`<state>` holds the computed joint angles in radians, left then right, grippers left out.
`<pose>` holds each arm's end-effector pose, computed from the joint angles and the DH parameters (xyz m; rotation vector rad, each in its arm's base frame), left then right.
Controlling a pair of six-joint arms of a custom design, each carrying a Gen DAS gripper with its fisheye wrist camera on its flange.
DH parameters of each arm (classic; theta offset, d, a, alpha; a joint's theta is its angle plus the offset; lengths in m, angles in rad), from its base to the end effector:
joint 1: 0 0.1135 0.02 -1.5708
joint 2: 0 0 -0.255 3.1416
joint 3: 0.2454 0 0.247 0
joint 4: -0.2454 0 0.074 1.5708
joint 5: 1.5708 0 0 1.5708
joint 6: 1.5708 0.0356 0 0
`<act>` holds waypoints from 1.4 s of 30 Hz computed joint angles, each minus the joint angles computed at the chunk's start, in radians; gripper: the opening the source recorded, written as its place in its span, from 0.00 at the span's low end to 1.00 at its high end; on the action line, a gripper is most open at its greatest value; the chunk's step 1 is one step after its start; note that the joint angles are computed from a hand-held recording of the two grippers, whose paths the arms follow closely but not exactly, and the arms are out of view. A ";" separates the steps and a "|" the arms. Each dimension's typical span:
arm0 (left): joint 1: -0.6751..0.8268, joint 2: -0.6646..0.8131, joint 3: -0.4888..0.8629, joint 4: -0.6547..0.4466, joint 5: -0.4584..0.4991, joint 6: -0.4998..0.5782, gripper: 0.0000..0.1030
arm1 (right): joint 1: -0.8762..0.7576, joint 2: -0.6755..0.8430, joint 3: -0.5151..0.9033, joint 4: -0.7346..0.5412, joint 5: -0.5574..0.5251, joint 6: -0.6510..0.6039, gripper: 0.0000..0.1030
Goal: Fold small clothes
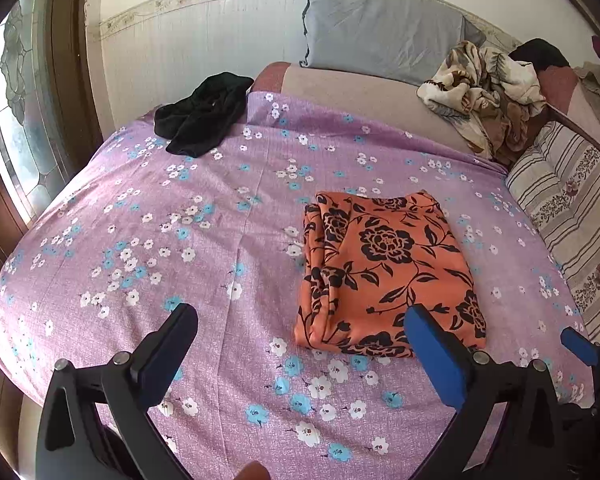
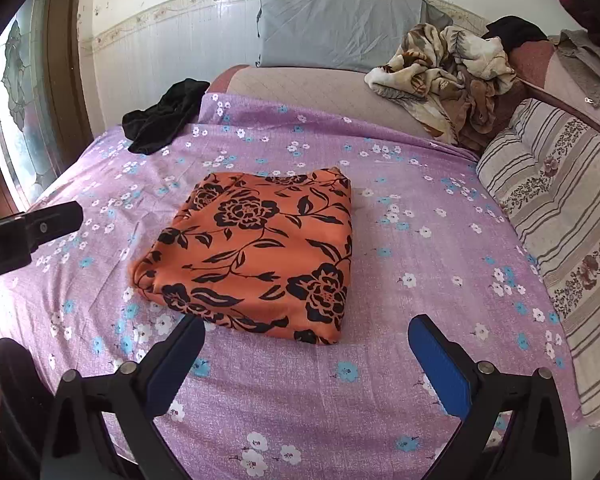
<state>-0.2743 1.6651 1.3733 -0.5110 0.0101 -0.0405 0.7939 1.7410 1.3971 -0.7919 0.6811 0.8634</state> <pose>0.3531 -0.0997 0.2771 0.2824 2.3628 -0.1626 0.2626 0.2352 0.2483 0.2659 2.3448 -0.1803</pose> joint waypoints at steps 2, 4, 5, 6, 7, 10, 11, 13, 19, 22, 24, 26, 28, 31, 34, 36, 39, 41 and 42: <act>-0.001 0.008 -0.004 0.004 -0.015 0.003 0.99 | 0.002 0.008 0.011 -0.023 0.002 0.010 1.00; 0.000 0.012 -0.004 0.006 -0.021 0.004 0.99 | -0.001 0.010 0.021 -0.034 0.004 0.011 1.00; 0.002 0.013 -0.003 0.006 -0.019 0.003 1.00 | -0.001 0.006 0.021 -0.033 0.009 0.008 1.00; 0.005 0.012 -0.003 0.007 -0.013 0.004 0.99 | 0.001 0.006 0.026 -0.035 0.018 0.005 1.00; 0.009 0.010 -0.005 0.010 -0.007 0.005 0.99 | 0.000 0.007 0.032 -0.039 0.021 0.001 1.00; 0.013 0.012 -0.001 0.006 0.005 0.003 0.99 | -0.006 0.008 0.040 -0.038 0.013 -0.009 1.00; 0.011 0.018 0.007 -0.004 0.010 0.005 0.99 | -0.008 0.010 0.042 -0.037 0.009 -0.012 1.00; 0.006 0.026 0.015 -0.012 0.011 0.012 0.99 | -0.005 0.013 0.045 -0.035 0.005 -0.015 1.00; -0.018 0.034 0.029 -0.021 -0.009 0.028 0.99 | -0.008 0.025 0.059 -0.036 0.000 -0.023 1.00; -0.024 0.041 0.041 -0.025 -0.013 0.030 0.99 | -0.012 0.027 0.065 -0.039 0.002 -0.025 1.00; -0.029 0.048 0.051 -0.028 -0.020 0.030 0.99 | -0.017 0.029 0.069 -0.039 0.002 -0.026 1.00; -0.035 0.053 0.056 -0.026 -0.030 0.032 0.99 | -0.023 0.029 0.068 -0.035 -0.002 -0.029 1.00; -0.035 0.064 0.067 -0.034 -0.022 0.029 0.99 | -0.026 0.032 0.071 -0.033 -0.002 -0.034 1.00; -0.040 0.078 0.081 -0.040 -0.023 0.028 0.99 | -0.029 0.035 0.074 -0.030 -0.005 -0.039 1.00; -0.048 0.092 0.093 -0.044 -0.027 0.032 0.99 | -0.035 0.038 0.076 -0.027 -0.010 -0.044 1.00; -0.052 0.099 0.098 -0.044 -0.029 0.032 0.99 | -0.040 0.039 0.075 -0.022 -0.014 -0.048 1.00; -0.060 0.110 0.111 -0.045 -0.033 0.033 1.00 | -0.048 0.040 0.070 -0.014 -0.020 -0.052 1.00; -0.064 0.118 0.118 -0.045 -0.035 0.032 0.99 | -0.053 0.039 0.067 -0.008 -0.021 -0.056 1.00; -0.066 0.125 0.125 -0.048 -0.034 0.030 0.99 | -0.055 0.039 0.066 -0.007 -0.022 -0.059 1.00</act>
<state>-0.3399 1.7897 1.4984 -0.5592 -0.0242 -0.0106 0.7391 1.7803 1.4631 -0.7990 0.6587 0.8048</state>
